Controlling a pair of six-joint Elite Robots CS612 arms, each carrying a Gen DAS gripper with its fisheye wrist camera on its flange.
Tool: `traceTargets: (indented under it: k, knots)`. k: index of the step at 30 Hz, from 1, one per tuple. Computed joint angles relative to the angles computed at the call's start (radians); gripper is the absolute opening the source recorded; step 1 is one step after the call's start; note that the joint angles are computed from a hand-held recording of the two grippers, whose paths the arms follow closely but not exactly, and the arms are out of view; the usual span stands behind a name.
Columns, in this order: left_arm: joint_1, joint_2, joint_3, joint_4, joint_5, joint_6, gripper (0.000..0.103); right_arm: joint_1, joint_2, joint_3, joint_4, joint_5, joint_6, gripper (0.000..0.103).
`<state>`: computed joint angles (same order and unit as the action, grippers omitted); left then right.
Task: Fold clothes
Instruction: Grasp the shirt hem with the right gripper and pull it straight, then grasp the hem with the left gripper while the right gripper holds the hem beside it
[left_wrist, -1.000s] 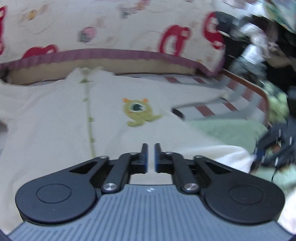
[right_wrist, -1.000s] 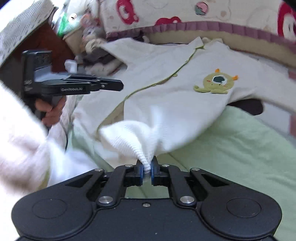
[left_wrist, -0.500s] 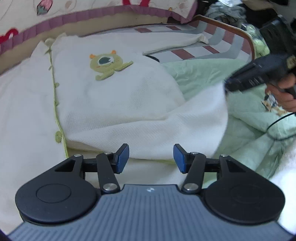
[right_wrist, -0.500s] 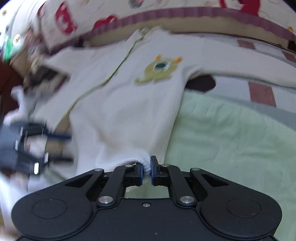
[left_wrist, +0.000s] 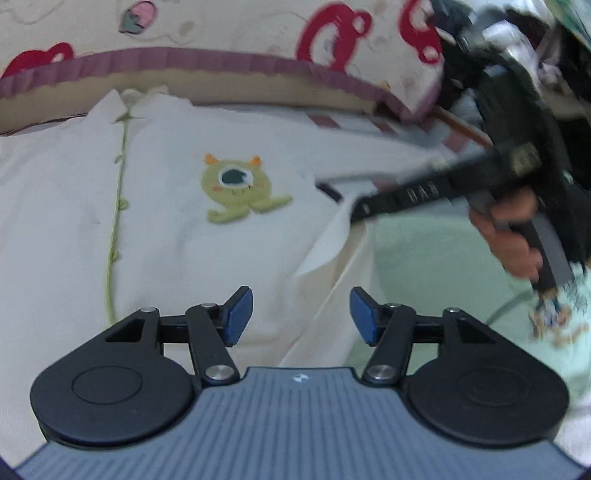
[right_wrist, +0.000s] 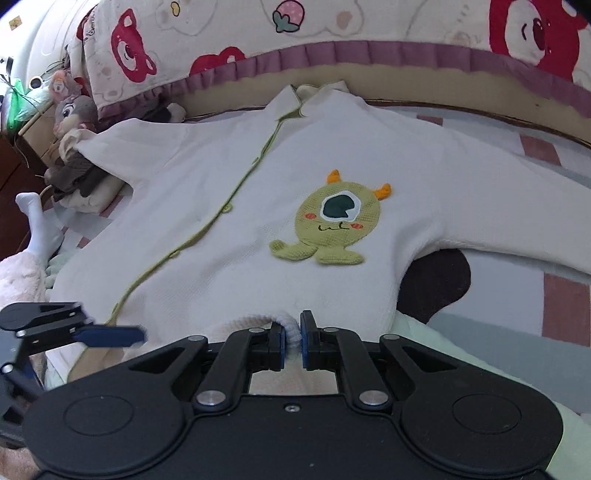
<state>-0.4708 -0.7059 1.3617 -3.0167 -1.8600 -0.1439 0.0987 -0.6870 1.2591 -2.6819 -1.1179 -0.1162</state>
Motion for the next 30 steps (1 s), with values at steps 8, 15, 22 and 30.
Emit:
traceTargets:
  k: [8,15,22,30]
  knots:
    - [-0.028,-0.005,-0.036,0.189,0.192,0.081,0.001,-0.021,-0.059,0.067,0.070,0.049,-0.069,0.010]
    - [-0.007,-0.014,-0.009,0.172,0.198,-0.063,0.001,0.017,-0.047,0.035,0.108,-0.099,-0.122,0.012]
    - [0.019,-0.021,-0.030,0.244,0.014,-0.210,0.056,0.014,-0.058,0.059,0.102,-0.089,-0.109,0.011]
    - [-0.009,0.008,-0.060,0.270,-0.009,-0.187,0.053,-0.016,-0.097,0.130,0.058,0.127,-0.172,0.010]
